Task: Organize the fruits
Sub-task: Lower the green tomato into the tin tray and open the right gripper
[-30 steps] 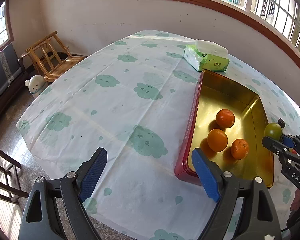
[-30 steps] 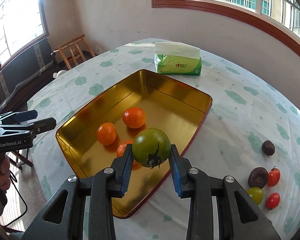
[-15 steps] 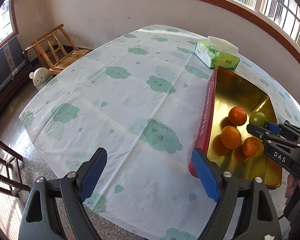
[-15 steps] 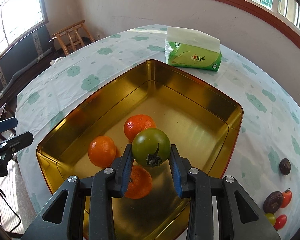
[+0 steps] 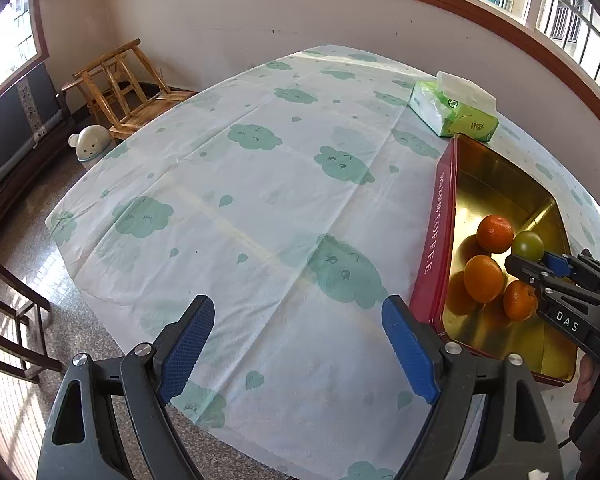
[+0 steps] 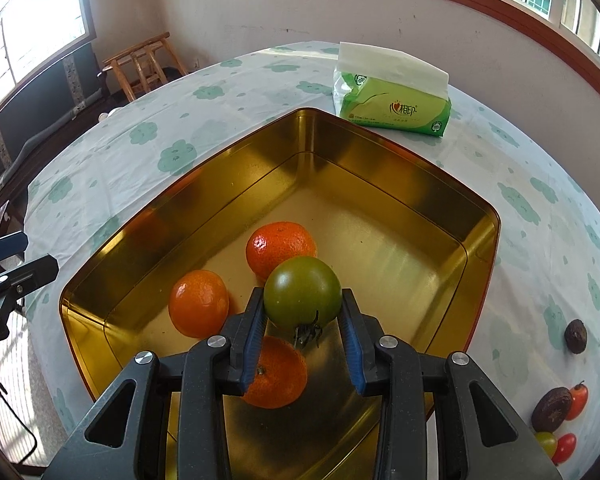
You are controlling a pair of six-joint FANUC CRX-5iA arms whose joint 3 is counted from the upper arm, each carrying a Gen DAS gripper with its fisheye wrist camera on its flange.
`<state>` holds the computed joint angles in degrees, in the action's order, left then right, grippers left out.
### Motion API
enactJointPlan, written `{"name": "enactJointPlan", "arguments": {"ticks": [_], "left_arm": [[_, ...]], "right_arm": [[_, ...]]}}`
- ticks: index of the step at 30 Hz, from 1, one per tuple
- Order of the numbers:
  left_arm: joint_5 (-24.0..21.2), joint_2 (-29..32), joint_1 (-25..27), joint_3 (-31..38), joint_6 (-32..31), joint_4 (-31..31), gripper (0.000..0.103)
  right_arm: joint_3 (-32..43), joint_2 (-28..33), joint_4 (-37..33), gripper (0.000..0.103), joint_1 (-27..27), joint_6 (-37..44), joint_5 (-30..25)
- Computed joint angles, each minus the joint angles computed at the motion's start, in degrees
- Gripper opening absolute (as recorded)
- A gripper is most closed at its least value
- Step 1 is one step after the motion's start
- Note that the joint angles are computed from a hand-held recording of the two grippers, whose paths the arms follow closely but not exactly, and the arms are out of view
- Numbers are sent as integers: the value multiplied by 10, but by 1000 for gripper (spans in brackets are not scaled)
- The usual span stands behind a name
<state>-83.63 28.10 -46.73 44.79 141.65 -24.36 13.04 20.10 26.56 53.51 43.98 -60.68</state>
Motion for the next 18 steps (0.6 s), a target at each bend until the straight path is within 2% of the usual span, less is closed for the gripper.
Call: {"name": "enactJointPlan", "arguments": {"ticks": [2,5,8,15,18], "left_arm": [[2,-3,1,-6,4,1,83],[29,-21,-4,-32,21,-13,83],[56,-34,0,-54,27,0,83],[4,-2,-3,-5,-13,10,83],[-2,4,-6,6,-22,12,83]], "right_arm": [[-1,-1,1,37,0,-1,1],[0,0,-1,37,-1,-1,2],[-1,0,1,37,0,-2,3],[-5,-2,1,37,0,-8,8],[-7,-4,0,37,0,-14,8]]}}
